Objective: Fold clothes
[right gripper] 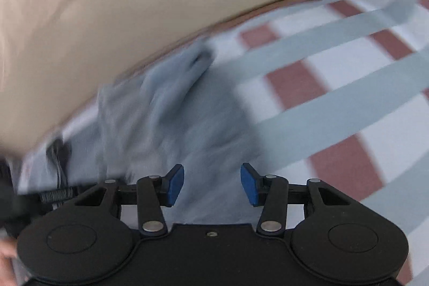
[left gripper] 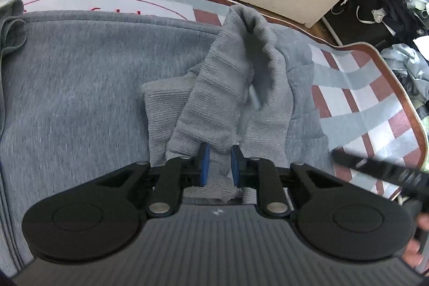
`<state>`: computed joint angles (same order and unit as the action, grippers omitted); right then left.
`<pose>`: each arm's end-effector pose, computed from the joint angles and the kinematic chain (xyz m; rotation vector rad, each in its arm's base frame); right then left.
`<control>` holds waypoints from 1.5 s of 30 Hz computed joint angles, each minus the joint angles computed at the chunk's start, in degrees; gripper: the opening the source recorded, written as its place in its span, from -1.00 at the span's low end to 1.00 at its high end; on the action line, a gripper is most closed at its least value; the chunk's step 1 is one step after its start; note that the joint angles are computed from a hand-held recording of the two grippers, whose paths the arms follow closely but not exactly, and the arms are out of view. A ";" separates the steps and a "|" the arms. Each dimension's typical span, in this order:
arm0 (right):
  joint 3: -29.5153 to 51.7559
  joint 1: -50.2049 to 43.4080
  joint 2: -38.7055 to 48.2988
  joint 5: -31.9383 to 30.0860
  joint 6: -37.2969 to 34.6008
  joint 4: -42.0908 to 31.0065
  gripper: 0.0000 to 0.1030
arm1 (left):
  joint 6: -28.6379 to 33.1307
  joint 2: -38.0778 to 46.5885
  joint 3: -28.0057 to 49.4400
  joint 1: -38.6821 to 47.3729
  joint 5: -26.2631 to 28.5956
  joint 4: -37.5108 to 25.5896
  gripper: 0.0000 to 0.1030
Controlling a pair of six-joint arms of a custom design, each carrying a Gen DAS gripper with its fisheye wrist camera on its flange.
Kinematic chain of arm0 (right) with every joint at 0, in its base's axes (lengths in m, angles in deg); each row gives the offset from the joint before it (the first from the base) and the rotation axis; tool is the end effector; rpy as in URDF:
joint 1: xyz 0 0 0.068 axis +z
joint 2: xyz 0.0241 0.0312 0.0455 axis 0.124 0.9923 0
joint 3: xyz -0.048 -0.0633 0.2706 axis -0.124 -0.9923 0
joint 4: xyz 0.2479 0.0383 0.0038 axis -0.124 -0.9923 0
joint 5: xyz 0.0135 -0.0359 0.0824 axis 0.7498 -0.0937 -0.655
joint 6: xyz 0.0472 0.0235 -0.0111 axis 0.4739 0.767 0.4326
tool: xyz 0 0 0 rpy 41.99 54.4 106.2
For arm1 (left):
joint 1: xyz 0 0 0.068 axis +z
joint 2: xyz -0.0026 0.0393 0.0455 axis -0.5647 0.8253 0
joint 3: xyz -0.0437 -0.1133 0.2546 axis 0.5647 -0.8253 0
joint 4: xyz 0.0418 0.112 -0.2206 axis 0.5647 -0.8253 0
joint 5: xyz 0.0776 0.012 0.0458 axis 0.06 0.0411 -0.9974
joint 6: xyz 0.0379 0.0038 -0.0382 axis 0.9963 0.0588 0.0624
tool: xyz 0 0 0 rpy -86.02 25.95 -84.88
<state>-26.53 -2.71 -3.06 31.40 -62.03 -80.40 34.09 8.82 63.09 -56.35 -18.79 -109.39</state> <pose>0.2489 -0.0287 0.2020 0.1987 2.4729 0.4990 0.2429 -0.1060 0.2465 -0.1283 2.5492 -0.6526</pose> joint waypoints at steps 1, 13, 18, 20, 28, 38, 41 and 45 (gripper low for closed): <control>-0.94 -2.34 -0.29 -0.66 0.06 1.59 0.05 | -0.21 0.04 -0.16 -0.30 -0.19 0.36 -0.65; -15.74 -11.48 10.93 -20.53 17.69 30.43 0.26 | -3.48 -3.86 -3.47 8.98 10.36 -1.23 -0.65; -16.65 -3.18 7.18 -11.18 17.56 35.94 -0.61 | -1.92 -3.36 -6.58 7.22 8.39 3.20 -0.65; -19.03 -0.25 1.66 -8.14 19.23 38.30 -0.65 | -2.44 -3.48 -6.89 6.41 7.28 3.91 -0.65; -7.37 21.74 -13.90 6.26 0.85 19.15 -0.67 | -0.21 -3.38 -4.82 4.68 4.77 1.07 -0.65; -3.89 38.01 -14.09 11.27 -0.69 15.69 -0.68 | 23.18 -13.02 7.28 37.41 29.88 -32.79 -0.56; -2.75 41.46 -11.62 11.39 0.68 17.28 -0.68 | 32.35 -13.70 9.93 42.04 29.12 -36.77 -0.56; 0.80 50.46 -2.93 17.16 1.16 17.48 -0.69 | 38.32 -14.26 5.62 48.20 30.62 -36.84 -0.35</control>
